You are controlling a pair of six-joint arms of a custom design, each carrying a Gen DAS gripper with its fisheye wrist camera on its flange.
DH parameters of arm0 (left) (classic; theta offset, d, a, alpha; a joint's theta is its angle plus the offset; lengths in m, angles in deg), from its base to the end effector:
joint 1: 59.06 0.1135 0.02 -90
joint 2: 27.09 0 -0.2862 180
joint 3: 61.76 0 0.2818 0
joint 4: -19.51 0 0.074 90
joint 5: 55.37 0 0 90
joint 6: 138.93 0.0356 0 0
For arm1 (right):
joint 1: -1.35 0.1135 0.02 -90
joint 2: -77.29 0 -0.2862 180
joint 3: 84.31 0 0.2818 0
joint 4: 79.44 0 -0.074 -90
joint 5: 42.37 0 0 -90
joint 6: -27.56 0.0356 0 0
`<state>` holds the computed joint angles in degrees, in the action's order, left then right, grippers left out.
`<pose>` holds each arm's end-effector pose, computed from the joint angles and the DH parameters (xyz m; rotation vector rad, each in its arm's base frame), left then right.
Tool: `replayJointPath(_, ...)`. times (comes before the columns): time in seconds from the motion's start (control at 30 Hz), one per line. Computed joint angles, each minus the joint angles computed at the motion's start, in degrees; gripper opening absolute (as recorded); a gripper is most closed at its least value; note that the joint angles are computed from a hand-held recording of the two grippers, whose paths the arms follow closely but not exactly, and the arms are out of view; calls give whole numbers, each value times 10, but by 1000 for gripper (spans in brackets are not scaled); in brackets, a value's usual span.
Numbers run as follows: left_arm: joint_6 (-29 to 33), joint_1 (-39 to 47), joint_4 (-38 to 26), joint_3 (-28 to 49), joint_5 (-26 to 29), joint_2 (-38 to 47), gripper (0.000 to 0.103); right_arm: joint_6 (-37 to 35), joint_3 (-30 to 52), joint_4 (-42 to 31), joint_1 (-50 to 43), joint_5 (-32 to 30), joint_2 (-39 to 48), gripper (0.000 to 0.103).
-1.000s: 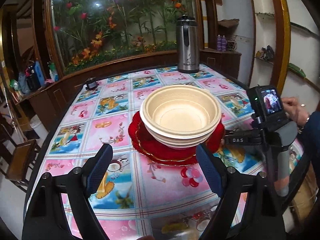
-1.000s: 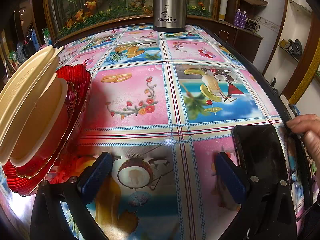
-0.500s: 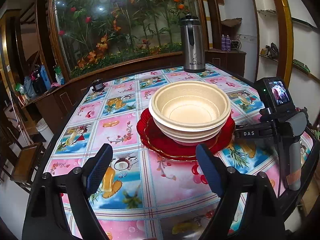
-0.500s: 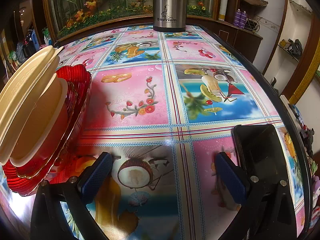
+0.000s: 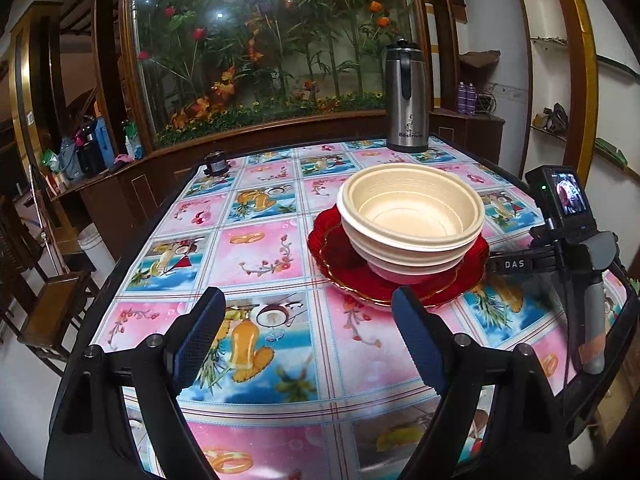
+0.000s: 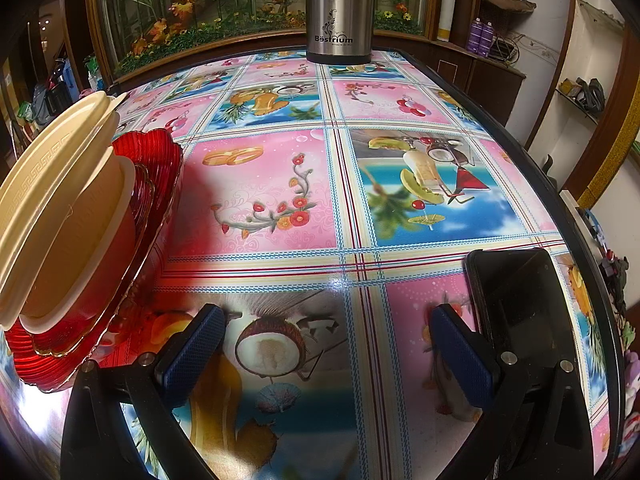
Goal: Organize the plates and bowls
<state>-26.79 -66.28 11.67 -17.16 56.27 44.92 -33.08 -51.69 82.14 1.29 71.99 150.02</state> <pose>0.2654 -0.0469 0.1942 0.7465 2.0145 -0.2614 0.2061 -0.0149 0.1145 0.7780 2.3678 -0.3422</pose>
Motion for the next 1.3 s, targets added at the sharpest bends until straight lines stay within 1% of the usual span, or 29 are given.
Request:
replayJointPath(0.17,-5,-30,17,6,-41,35,86,0,0,1,0,0,1,103)
replayJointPath(0.3,-24,-68,32,11,-91,56,86,-1,0,1,-1,0,1,103)
replayJointPath(0.53,-14,-111,47,-11,-132,46,86,-1,0,1,-1,0,1,103)
replayJointPath(0.77,-14,-120,40,-15,-140,36,86,-1,0,1,-1,0,1,103)
replayJointPath(1.3,-19,-106,46,-15,-124,30,86,-1,0,1,-1,0,1,103)
